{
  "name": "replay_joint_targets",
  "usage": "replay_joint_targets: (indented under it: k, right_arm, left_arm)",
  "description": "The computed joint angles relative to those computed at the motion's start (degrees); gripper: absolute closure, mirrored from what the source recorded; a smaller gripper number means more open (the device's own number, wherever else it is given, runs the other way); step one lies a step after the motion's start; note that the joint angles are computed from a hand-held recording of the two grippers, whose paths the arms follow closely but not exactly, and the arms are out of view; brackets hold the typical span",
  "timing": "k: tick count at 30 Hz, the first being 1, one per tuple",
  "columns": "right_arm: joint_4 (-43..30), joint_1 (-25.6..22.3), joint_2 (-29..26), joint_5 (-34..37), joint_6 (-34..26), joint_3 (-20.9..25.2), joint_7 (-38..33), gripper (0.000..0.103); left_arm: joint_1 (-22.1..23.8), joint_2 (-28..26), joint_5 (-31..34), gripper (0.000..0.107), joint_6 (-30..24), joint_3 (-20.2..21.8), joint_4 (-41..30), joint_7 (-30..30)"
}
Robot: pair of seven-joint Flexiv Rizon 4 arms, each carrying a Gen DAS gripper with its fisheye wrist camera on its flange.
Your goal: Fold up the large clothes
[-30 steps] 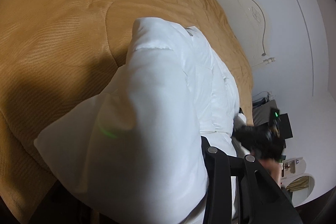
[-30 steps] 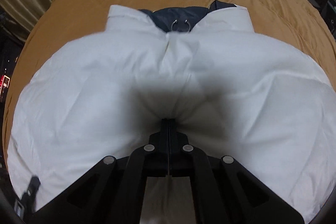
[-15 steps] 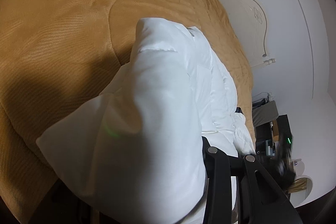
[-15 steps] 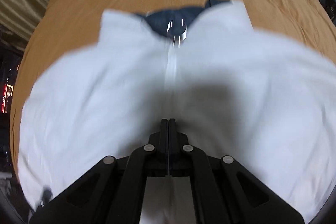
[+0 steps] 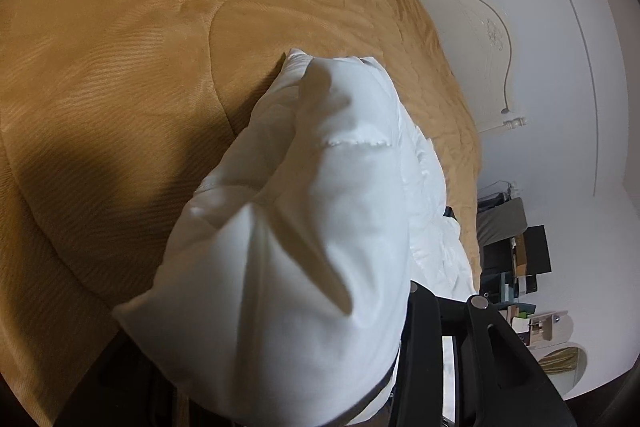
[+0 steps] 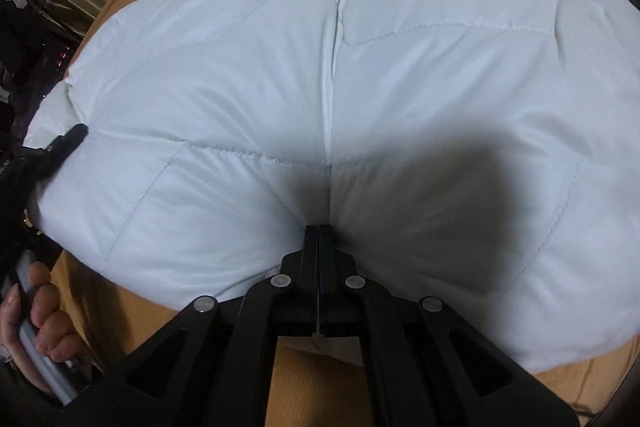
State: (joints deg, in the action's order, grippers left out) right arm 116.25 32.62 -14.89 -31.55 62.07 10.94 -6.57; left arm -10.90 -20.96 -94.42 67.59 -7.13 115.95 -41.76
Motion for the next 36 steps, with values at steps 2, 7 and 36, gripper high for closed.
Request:
replay_joint_targets:
  k: [2,7,36]
  right_arm:
    - [0.2,0.9,0.2,-1.0,-1.2,0.0,1.4,0.103]
    - [-0.2,0.2,-0.2,0.5,-0.3,0.5,1.4,0.103]
    - [-26.9,-11.5,-16.8,24.6,0.6,0.2,-19.6,0.103]
  left_arm:
    - [-0.4,0.7,1.1,0.065,1.2,0.2,0.3,0.1]
    - [0.0,2.9,0.8,0.065,0.1,0.6,1.6,0.2]
    - [-4.4,8.9,3.3,0.07,4.0,0.3,1.6,16.2]
